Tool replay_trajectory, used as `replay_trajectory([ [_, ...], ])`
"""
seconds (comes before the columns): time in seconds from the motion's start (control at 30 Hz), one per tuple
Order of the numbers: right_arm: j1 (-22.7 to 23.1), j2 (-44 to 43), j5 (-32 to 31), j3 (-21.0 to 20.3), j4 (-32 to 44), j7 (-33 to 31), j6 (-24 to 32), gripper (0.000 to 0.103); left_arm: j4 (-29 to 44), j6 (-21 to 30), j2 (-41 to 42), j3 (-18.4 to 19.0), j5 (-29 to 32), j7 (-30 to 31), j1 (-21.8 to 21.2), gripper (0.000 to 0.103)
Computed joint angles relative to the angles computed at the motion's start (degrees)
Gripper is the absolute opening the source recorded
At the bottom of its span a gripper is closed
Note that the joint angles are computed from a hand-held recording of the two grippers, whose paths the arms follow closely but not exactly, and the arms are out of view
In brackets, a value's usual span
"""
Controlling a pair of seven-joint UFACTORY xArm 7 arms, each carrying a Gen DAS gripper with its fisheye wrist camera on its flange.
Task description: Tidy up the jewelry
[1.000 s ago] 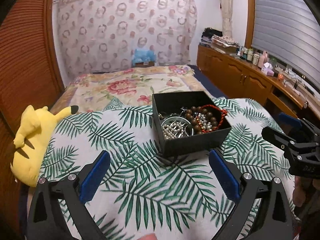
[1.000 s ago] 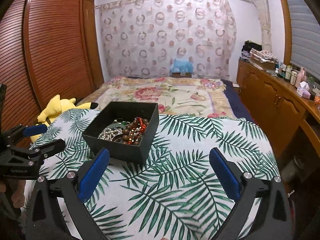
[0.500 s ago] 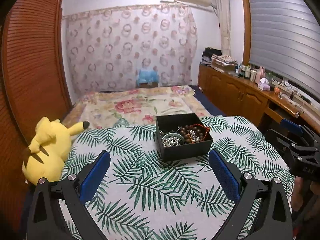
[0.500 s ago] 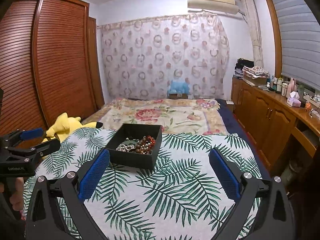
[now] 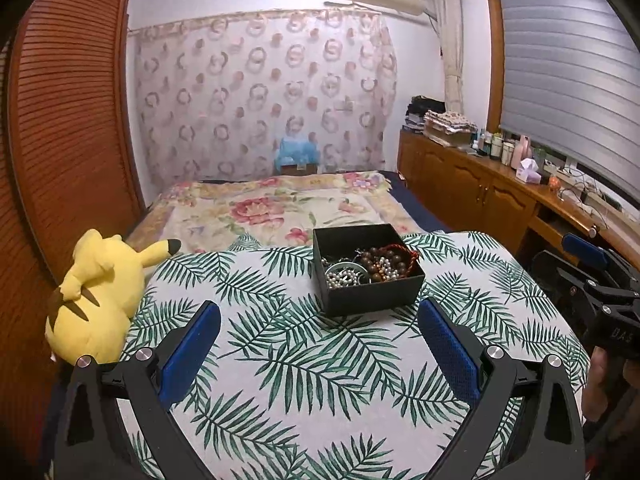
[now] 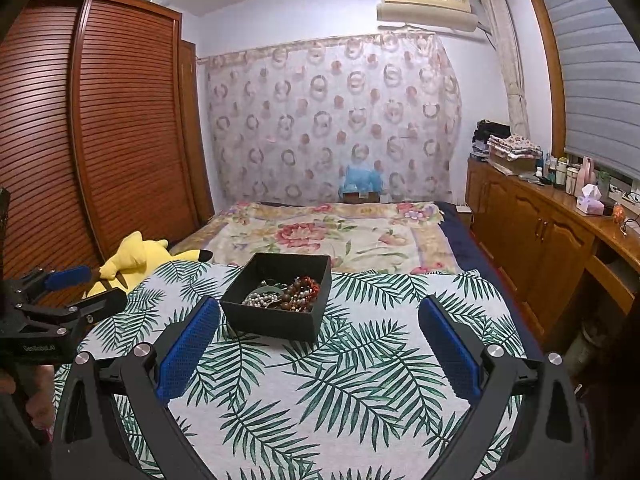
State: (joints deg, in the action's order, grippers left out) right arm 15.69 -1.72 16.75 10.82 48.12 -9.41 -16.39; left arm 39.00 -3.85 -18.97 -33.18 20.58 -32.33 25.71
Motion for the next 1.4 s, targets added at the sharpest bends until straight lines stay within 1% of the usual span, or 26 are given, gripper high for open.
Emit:
replay_trajectory([
  [0.07, -0.2, 0.0, 1.6, 0.5, 0.1, -1.4, 0.1, 0.100, -0.1, -0.2, 0.2, 0.6, -0.1, 0.2, -0.6, 0.095],
  [0.2, 0.0, 0.0, 0.5, 0.0, 0.0, -0.4, 0.0, 0.100, -0.2, -0.3, 0.2, 0.6, -0.3, 0.4, -0.5, 0.095],
  [0.5, 0.0, -0.1, 1.8, 0.4, -0.1, -1.4, 0.0, 0.100, -0.2, -0.2, 0.2, 0.7, -0.6, 0.7, -0.6, 0.095],
  [0.57, 0.1, -0.1, 1.0, 0.1, 0.0, -0.7, 0.1, 0.100, -0.3, -0.3, 0.2, 0.8, -0.6, 0.8, -0.7, 0.095],
  [0.63, 0.0, -0.1, 2.2, 0.6, -0.1, -1.7, 0.0, 0.100, -0.2, -0.2, 0.3, 0.9, -0.7, 0.9, -0.9, 0.095],
  [0.67, 0.1, -0.1, 0.9, 0.1, 0.0, -0.7, 0.2, 0.100, -0.4, -0.4, 0.4, 1.0, -0.6, 0.9, -0.8, 0.095],
  [0.73, 0.0, -0.1, 1.9, 0.5, -0.2, -1.5, 0.0, 0.100, -0.4, -0.5, 0.5, 0.8, -0.7, 1.0, -0.6, 0.095],
  [0.83, 0.6, 0.2, -3.6, -1.2, -0.6, 3.7, -0.2, 0.100, -0.5, -0.8, 0.5, 1.0, -1.1, 1.2, -0.8, 0.095],
  [0.93, 0.5, 0.7, -1.5, -0.6, -0.6, 1.6, -0.8, 0.100, -0.4, -0.9, 0.8, 0.9, -1.3, 1.5, -0.7, 0.095],
  [1.0, 0.7, 0.8, -1.5, -0.7, -0.6, 1.6, -0.9, 0.100, -0.4, -0.9, 0.9, 1.2, -1.6, 1.9, -1.0, 0.095],
  [1.03, 0.8, 0.8, -0.2, -0.5, -0.7, 0.6, -1.1, 0.100, -0.5, -0.9, 0.8, 1.2, -1.7, 1.9, -1.1, 0.095],
  [1.07, 0.9, 0.8, 0.3, -0.5, -0.7, 0.1, -1.1, 0.100, -0.5, -1.1, 0.8, 0.0, -1.7, 1.6, 0.0, 0.095],
  [1.1, 1.0, 0.8, -1.5, -1.1, -0.6, 1.7, -0.8, 0.100, -0.5, -1.2, 1.0, 0.5, -1.9, 1.8, -0.5, 0.095],
  [1.2, 1.0, 0.7, -1.0, -1.0, -0.7, 1.2, -0.9, 0.100, -0.6, -1.3, 0.9, 0.2, -2.2, 2.0, -0.3, 0.095],
  [1.27, 1.0, 0.9, -1.8, -1.2, -0.6, 1.9, -0.9, 0.100, -0.7, -1.3, 0.8, -0.3, -2.4, 2.0, 0.1, 0.095],
  [1.4, 1.1, 0.9, -1.7, -1.3, -0.5, 1.8, -0.9, 0.100, -0.7, -1.4, 0.9, -0.2, -2.8, 2.3, 0.1, 0.095],
])
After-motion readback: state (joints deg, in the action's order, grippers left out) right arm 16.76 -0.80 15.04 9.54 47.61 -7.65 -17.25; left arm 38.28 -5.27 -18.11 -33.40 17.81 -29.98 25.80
